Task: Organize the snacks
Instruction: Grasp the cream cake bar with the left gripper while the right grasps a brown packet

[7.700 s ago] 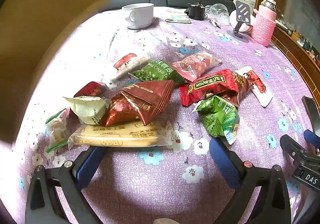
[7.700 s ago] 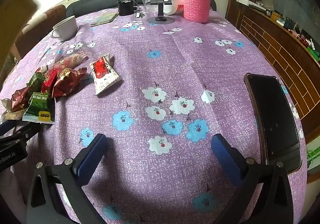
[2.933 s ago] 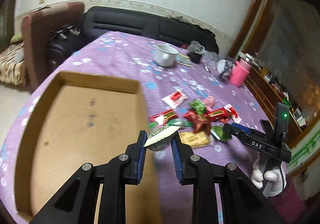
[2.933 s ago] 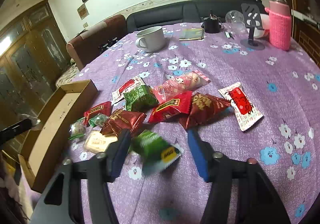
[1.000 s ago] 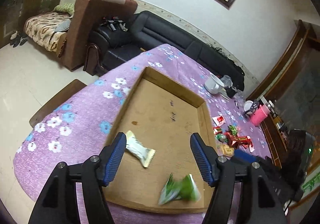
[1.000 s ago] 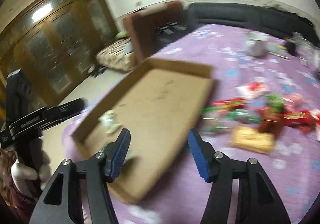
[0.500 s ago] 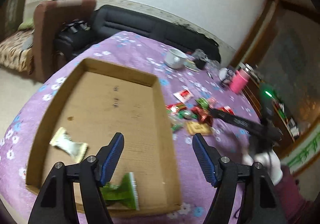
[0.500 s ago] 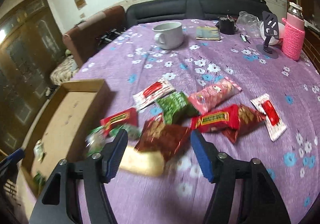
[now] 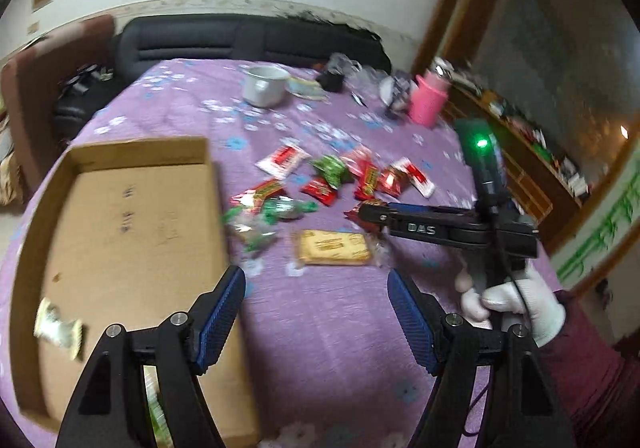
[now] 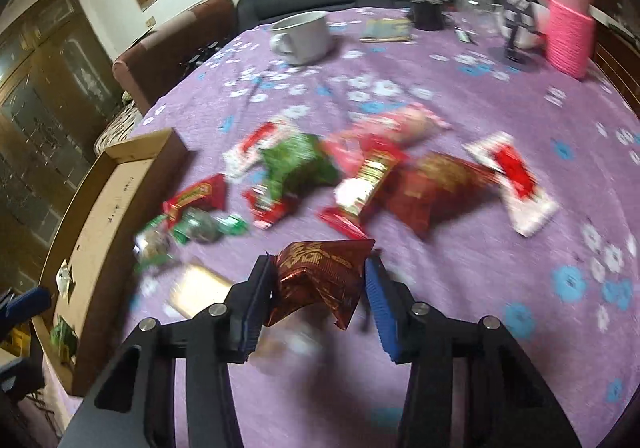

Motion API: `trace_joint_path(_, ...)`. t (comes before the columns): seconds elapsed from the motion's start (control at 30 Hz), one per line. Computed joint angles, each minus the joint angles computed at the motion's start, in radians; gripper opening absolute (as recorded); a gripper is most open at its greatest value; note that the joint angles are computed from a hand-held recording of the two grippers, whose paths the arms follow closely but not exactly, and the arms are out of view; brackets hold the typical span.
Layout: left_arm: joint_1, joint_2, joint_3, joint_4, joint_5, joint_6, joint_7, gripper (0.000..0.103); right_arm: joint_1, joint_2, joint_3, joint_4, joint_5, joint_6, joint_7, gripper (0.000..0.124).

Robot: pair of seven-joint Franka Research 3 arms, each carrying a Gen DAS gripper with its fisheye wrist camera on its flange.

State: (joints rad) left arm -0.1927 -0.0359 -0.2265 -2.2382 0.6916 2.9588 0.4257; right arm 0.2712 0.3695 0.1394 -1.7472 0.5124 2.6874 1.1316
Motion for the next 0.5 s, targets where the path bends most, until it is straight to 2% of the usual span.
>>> trace_joint_path(0.17,-0.034,0.176,-0.012,0.189,-0.198,-0.091,0.269,0.077,-0.09,-0.03,0.041,-0.054,0.177,0.017,-0.139,0.047)
trace_joint_path(0.3,-0.061,0.306,0.004,0.345,-0.249,-0.165,0.359,0.077,-0.119,-0.02,0.044,-0.035,0.282,-0.03,-0.19,0.047)
trace_joint_path(0.4,-0.032,0.4,-0.03,0.457,-0.368,-0.209,0.502,0.077,-0.11,-0.013,0.032,-0.024,0.292,-0.039,-0.203,0.047)
trace_joint_path(0.5,-0.001,0.466,-0.065,0.542,-0.497,-0.306,0.623,0.077,-0.107,-0.014,0.025,-0.022,0.303,-0.05,-0.206,0.047)
